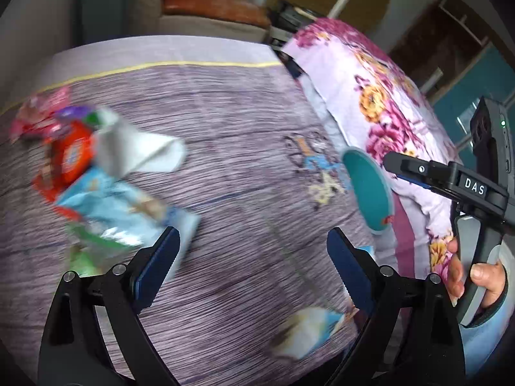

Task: Collect trash
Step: 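Move both open tools back over the table, then grasp the green seed packet with the left tool while the right tool grasps the blue snack bar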

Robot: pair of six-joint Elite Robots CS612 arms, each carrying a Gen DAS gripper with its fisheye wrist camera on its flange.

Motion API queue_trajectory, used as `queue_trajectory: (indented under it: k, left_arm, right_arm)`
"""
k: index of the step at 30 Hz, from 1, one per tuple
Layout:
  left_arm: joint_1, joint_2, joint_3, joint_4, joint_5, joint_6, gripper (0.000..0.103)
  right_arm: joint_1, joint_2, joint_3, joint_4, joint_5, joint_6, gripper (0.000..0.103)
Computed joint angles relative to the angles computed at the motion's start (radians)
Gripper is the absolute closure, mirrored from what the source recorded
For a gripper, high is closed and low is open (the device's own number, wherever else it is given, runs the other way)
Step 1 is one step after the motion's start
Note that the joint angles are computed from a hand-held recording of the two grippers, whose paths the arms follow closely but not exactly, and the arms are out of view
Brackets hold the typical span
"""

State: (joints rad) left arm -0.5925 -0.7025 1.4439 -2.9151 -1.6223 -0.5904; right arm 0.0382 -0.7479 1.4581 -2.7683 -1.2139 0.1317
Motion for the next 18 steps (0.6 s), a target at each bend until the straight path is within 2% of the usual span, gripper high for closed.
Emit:
queue_trajectory:
  k: [6,10,13,18]
  left_arm:
    - [0.029,-0.056,0.103,-0.009,0.070,-0.023,0.010]
    - [0.047,-0.072,0.142,0.041,0.103,-0.040,0.010]
    - [0.059,-0.072,0.155,0.066,0.088,-0.042,0.010]
    - [0.073,-0.060,0.157,0.057,0.050,-0.044,0.010]
  right_arm:
    - [0.044,0.011,-0.049,0.090,0.030,-0.073,0.023]
    - [0.072,0.024,-0.089,0.156,0.045,-0.124,0.023]
    - [0.088,0.034,-0.114,0.191,0.054,-0.140,0.023]
    - [0.117,0.052,-0.154,0.251,0.069,-0.149,0.023]
